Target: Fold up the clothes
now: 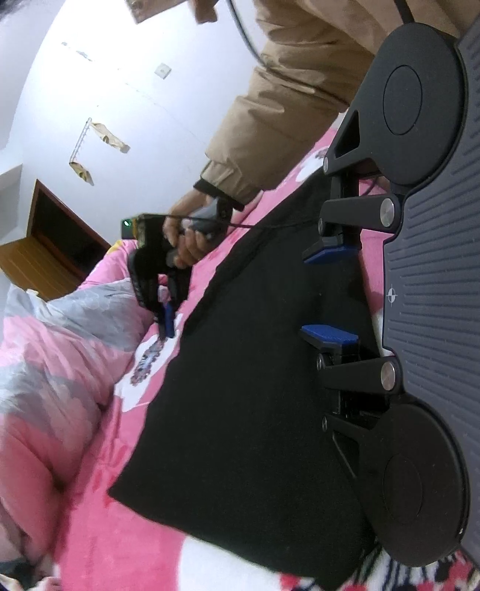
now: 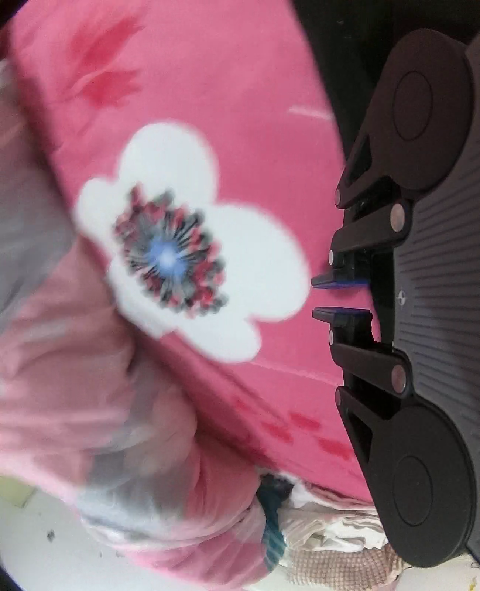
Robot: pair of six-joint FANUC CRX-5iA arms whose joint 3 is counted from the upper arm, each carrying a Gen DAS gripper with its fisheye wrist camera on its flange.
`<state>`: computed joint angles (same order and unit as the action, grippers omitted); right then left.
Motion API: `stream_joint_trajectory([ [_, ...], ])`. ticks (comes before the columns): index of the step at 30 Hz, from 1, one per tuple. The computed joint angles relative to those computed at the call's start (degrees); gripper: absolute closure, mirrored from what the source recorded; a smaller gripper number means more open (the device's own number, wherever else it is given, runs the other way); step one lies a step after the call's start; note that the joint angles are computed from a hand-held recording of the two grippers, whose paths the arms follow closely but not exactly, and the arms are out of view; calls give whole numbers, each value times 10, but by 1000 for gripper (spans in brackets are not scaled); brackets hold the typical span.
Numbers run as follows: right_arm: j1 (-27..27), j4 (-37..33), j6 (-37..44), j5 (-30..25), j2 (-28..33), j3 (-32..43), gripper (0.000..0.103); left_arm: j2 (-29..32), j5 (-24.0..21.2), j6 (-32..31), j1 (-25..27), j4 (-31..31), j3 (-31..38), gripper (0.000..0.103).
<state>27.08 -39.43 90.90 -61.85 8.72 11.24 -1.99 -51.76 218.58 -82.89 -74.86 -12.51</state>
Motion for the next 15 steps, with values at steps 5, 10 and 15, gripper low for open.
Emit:
stream_joint_trajectory([
  [5,20,-68,95,-148,19,49,91,-6,-10,28,-5,5,-12,67],
  [10,87,-5,43,-99,86,93,94,1,-21,21,-8,19,-4,67],
  [15,102,19,-36,7,80,84,92,-1,-26,46,-22,14,-9,67],
])
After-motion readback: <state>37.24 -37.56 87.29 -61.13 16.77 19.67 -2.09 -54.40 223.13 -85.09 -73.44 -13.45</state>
